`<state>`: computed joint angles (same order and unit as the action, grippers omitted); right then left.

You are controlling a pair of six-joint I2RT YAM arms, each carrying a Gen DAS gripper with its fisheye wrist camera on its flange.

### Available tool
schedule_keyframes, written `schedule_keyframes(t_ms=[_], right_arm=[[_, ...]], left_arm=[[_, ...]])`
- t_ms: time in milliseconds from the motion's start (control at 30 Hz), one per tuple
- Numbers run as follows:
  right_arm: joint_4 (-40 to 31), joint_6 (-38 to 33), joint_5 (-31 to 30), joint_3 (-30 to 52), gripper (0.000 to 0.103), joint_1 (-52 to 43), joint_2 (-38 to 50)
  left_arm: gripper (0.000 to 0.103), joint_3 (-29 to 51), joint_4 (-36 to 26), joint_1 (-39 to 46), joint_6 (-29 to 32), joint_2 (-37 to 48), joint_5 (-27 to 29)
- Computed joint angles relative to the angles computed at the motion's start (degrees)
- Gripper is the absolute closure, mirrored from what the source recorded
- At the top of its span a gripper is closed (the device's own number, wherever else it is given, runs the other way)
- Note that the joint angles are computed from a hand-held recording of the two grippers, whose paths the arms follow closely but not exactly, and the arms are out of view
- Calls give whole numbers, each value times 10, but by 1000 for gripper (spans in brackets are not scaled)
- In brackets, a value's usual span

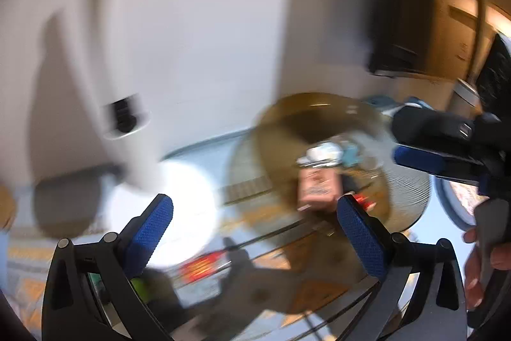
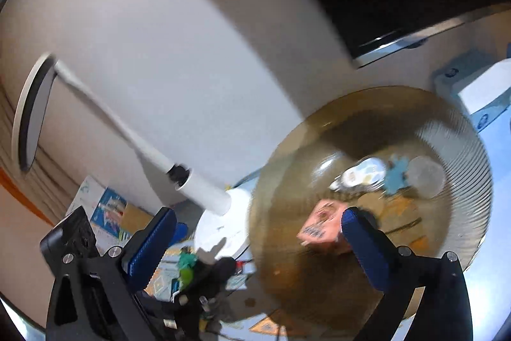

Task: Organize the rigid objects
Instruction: 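Carry the pink box and clear cup over the gold bowl and open both tools, then grasp the blue FASHION USB stick with the left tool while the right tool grasps the black-hat figure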

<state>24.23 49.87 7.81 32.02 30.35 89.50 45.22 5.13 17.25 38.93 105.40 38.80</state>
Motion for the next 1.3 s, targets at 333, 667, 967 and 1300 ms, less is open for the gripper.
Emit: schedule_keyframes(t_ms=[333, 667, 967, 1300], right_arm=[[-54, -36, 60, 168, 0, 180, 198], [-199, -48, 109, 383, 0, 223, 402], [-285, -69, 121, 474, 0, 216, 463], [-333, -69, 137, 521, 0, 215, 486]], left_arm=[[1, 182, -66, 217, 60, 165, -40], [1, 243, -91, 255, 155, 271, -81], [0, 260, -64, 227, 78, 304, -110], [0, 249, -49, 223, 64, 302, -114]])
